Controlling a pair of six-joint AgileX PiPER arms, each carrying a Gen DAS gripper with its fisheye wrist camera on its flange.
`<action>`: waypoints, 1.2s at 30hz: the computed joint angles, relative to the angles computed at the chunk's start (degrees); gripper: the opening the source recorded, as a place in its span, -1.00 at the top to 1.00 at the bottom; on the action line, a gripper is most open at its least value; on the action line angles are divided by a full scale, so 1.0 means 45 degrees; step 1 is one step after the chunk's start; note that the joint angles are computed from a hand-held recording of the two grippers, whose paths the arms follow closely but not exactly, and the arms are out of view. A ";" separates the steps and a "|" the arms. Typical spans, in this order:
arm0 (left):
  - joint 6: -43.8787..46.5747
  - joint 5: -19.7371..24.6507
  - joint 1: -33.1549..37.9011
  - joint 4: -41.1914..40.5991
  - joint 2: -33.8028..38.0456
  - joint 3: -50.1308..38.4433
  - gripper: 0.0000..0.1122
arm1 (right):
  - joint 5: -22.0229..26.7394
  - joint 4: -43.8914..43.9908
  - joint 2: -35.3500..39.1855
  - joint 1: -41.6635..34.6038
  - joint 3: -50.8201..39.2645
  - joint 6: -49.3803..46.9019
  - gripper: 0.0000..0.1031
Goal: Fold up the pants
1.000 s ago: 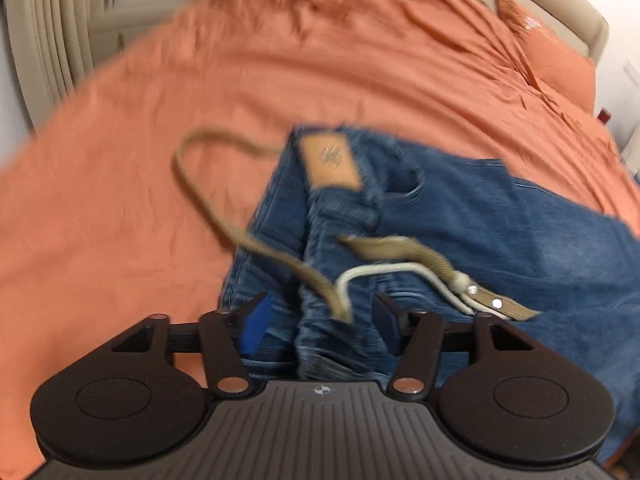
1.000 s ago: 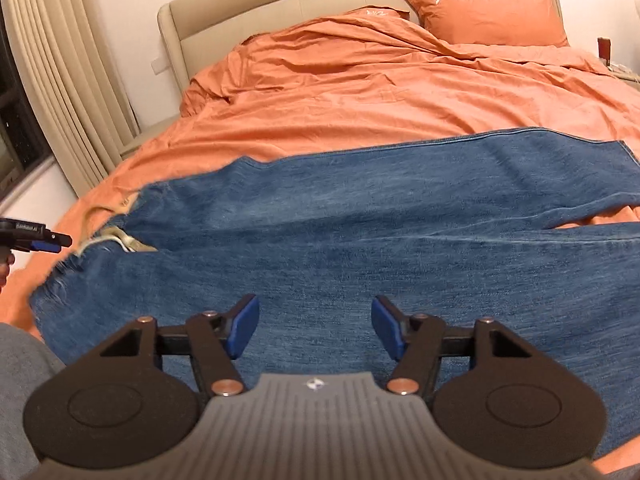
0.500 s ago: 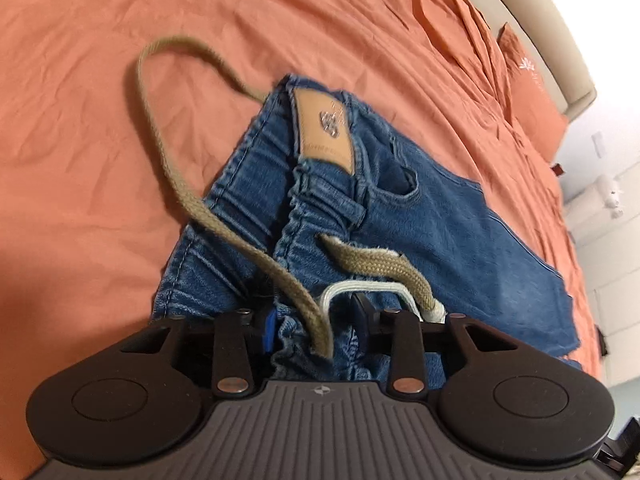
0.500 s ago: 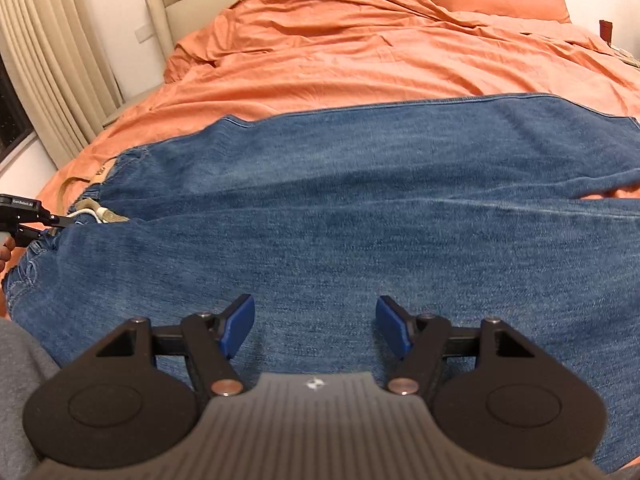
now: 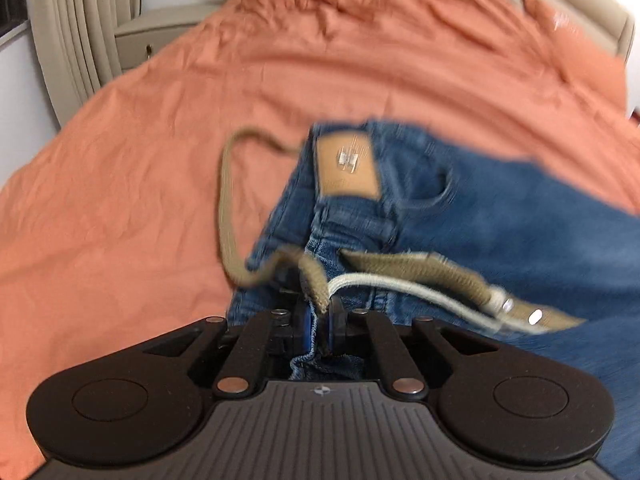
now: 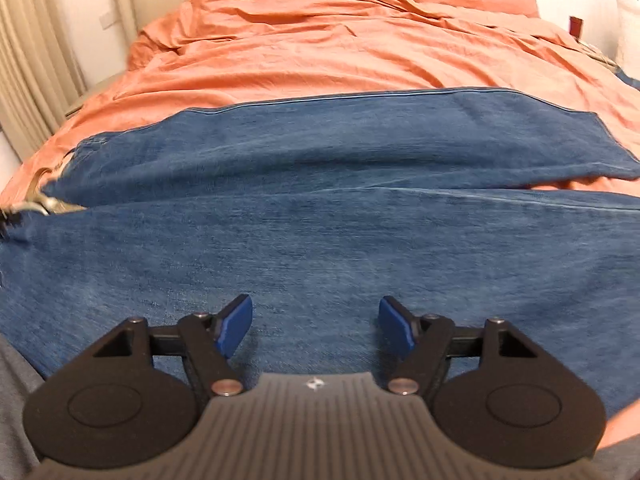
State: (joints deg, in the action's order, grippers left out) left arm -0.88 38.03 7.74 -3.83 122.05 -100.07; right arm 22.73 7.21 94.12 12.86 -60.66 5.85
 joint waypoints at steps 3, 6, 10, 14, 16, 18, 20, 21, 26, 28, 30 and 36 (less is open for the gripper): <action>-0.0733 0.0172 -0.0330 0.1232 0.0537 -0.0293 0.82 | 0.1131 0.0806 -0.0659 -0.0735 -0.0271 -0.0643 -0.31; -0.1629 0.0738 -0.0771 0.2572 0.0860 -0.0796 0.78 | 0.2435 0.0015 -0.1130 -0.1447 -0.0746 -0.0065 -0.34; -0.2630 0.1646 -0.1193 0.3822 0.0823 -0.1518 0.36 | 0.4504 0.0905 -0.1300 -0.3405 -0.1806 -0.1496 -0.38; -0.3712 0.0369 -0.1296 0.4900 -0.1281 0.0941 0.12 | 0.6087 0.1579 -0.0771 -0.6228 -0.3232 -0.3093 -0.43; -0.3421 0.0067 -0.1277 0.4655 -0.2301 0.1931 0.12 | 0.6690 0.1906 -0.0179 -0.7740 -0.4068 -0.3715 -0.37; -0.2857 -0.0284 -0.1388 0.4742 -0.3367 0.3067 0.11 | 0.7295 0.2063 0.0602 -0.9155 -0.5036 -0.3861 -0.28; -0.2699 -0.0092 -0.1628 0.5263 -0.4058 0.3692 0.06 | 0.7900 0.2275 0.1460 -1.0368 -0.5998 -0.4361 -0.28; -0.2802 -0.0058 -0.1689 0.5457 -0.4319 0.4033 0.04 | 0.8208 0.2249 0.1972 -1.0952 -0.6489 -0.4366 -0.27; -0.3938 0.0054 -0.1651 0.5421 -0.5276 0.5509 0.04 | 0.8406 0.3173 0.4129 -1.3261 -0.7613 -0.4256 -0.14; -0.4323 -0.0054 -0.1532 0.5207 -0.5731 0.6205 0.04 | 0.8057 0.3789 0.4657 -1.3844 -0.7562 -0.4208 -0.07; -0.4710 -0.0140 -0.1444 0.5082 -0.6101 0.6760 0.04 | 0.7742 0.4354 0.5147 -1.4310 -0.7496 -0.4065 0.05; -0.5846 -0.0012 -0.1691 0.5660 -0.6934 0.7612 0.04 | 0.7588 0.7032 0.5587 -1.5191 -0.7255 -0.5454 0.88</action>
